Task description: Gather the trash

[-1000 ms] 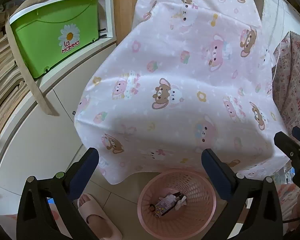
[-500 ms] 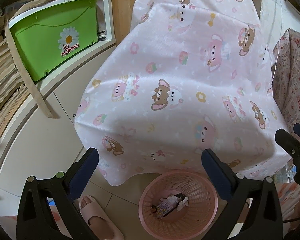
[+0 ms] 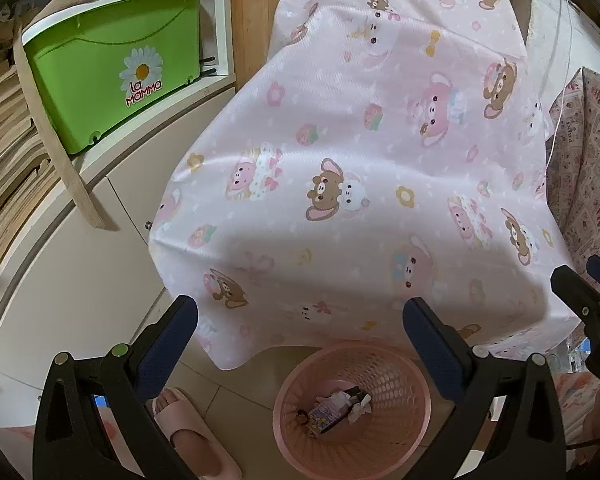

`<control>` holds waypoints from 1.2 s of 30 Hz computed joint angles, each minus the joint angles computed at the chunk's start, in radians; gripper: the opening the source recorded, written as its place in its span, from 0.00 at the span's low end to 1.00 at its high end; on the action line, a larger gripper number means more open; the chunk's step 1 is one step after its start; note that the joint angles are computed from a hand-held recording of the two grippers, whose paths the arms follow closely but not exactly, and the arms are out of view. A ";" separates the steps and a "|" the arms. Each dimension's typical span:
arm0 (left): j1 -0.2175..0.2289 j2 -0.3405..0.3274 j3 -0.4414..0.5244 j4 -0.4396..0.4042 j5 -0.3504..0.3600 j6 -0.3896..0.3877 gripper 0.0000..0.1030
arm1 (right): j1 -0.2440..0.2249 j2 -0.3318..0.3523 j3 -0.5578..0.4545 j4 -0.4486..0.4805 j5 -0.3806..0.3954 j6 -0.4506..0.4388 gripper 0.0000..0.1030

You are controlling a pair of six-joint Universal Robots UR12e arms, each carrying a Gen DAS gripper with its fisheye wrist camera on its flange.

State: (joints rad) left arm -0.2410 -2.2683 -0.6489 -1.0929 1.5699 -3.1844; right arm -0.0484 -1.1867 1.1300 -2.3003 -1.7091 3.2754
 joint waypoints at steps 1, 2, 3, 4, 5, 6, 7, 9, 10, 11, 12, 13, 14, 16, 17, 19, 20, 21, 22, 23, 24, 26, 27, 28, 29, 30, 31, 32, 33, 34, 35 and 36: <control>0.000 0.000 0.000 0.003 0.003 0.002 0.98 | 0.000 0.000 0.000 -0.001 -0.001 0.001 0.86; -0.001 0.000 -0.001 0.003 0.004 0.005 0.98 | 0.000 0.000 0.000 -0.002 0.000 0.000 0.86; 0.000 0.000 -0.001 0.002 0.004 0.006 0.98 | -0.001 0.000 0.000 0.000 0.002 0.000 0.86; 0.000 0.001 -0.001 0.000 0.004 0.007 0.98 | 0.000 0.000 0.000 0.000 0.002 0.001 0.86; 0.000 0.001 -0.001 -0.003 0.005 0.012 0.98 | -0.001 0.000 0.000 0.002 0.006 0.002 0.86; -0.001 0.000 0.001 -0.005 0.007 0.016 0.98 | -0.001 0.000 0.000 0.003 0.007 0.002 0.86; -0.001 0.001 -0.001 -0.002 0.008 0.017 0.98 | 0.000 0.000 0.000 0.004 0.006 0.001 0.86; 0.000 0.003 -0.003 -0.001 0.003 0.018 0.98 | 0.002 0.001 0.000 0.004 0.001 -0.004 0.86; -0.001 0.003 -0.005 0.000 0.003 0.020 0.98 | 0.003 0.000 0.001 0.002 0.000 -0.003 0.86; -0.001 0.004 -0.006 0.003 0.006 0.023 0.98 | 0.002 0.000 0.002 -0.001 0.001 -0.003 0.86; -0.002 0.004 -0.008 0.007 0.012 0.025 0.98 | 0.003 0.000 0.004 -0.003 0.000 -0.001 0.86; -0.003 0.004 -0.008 0.010 0.015 0.027 0.98 | 0.003 -0.001 0.004 -0.002 0.000 -0.002 0.86; -0.003 0.004 -0.008 0.012 0.017 0.028 0.98 | 0.002 -0.001 0.004 -0.001 0.001 -0.003 0.86; -0.004 0.003 -0.008 0.013 0.016 0.025 0.98 | 0.002 0.000 0.002 0.002 0.000 -0.001 0.86; -0.004 0.003 -0.008 0.014 0.017 0.023 0.98 | 0.002 0.000 0.001 0.005 -0.001 0.000 0.86; -0.004 0.003 -0.008 0.014 0.020 0.021 0.98 | 0.002 0.000 0.001 0.006 -0.001 0.003 0.86; -0.004 0.003 -0.008 0.013 0.021 0.019 0.98 | 0.001 0.001 0.000 0.005 0.000 0.001 0.86; -0.004 0.003 -0.008 0.013 0.021 0.019 0.98 | 0.001 0.000 0.001 0.001 0.001 0.000 0.86; -0.004 0.003 -0.009 0.015 0.022 0.020 0.98 | 0.002 0.000 0.002 -0.001 0.000 -0.002 0.86; -0.004 0.003 -0.010 0.017 0.025 0.021 0.98 | 0.002 0.000 0.004 -0.007 -0.003 -0.006 0.86; -0.005 0.003 -0.011 0.020 0.027 0.022 0.98 | 0.003 -0.001 0.005 -0.010 -0.006 -0.007 0.86; -0.005 0.003 -0.011 0.019 0.028 0.021 0.98 | 0.005 -0.002 0.007 -0.015 -0.011 -0.008 0.86; -0.005 0.003 -0.012 0.020 0.029 0.020 0.98 | 0.005 -0.002 0.007 -0.015 -0.009 -0.008 0.86; -0.005 0.003 -0.012 0.020 0.029 0.020 0.98 | 0.006 -0.003 0.008 -0.015 -0.010 -0.006 0.86; -0.005 0.003 -0.012 0.019 0.030 0.020 0.98 | 0.006 -0.003 0.008 -0.015 -0.008 -0.003 0.86; -0.005 0.002 -0.011 0.018 0.029 0.020 0.98 | 0.005 -0.004 0.008 -0.017 -0.007 -0.001 0.86; -0.005 0.002 -0.011 0.019 0.030 0.021 0.98 | 0.006 -0.004 0.009 -0.017 -0.007 0.000 0.86; -0.006 0.002 -0.011 0.019 0.031 0.020 0.98 | 0.006 -0.004 0.008 -0.017 -0.008 0.001 0.86; -0.006 0.001 -0.010 0.019 0.034 0.023 0.98 | 0.006 -0.004 0.008 -0.017 -0.007 0.000 0.86; -0.007 0.000 -0.009 0.019 0.036 0.025 0.98 | 0.006 -0.004 0.008 -0.017 -0.009 0.001 0.86; -0.008 -0.001 -0.008 0.019 0.039 0.028 0.98 | 0.006 -0.004 0.008 -0.017 -0.010 0.001 0.86; -0.008 -0.002 -0.008 0.019 0.039 0.029 0.98 | 0.006 -0.003 0.007 -0.016 -0.011 0.001 0.86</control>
State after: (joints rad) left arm -0.2490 -2.2700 -0.6572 -1.0739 1.6091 -3.1550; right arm -0.0421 -1.1901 1.1373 -2.3165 -1.7203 3.2769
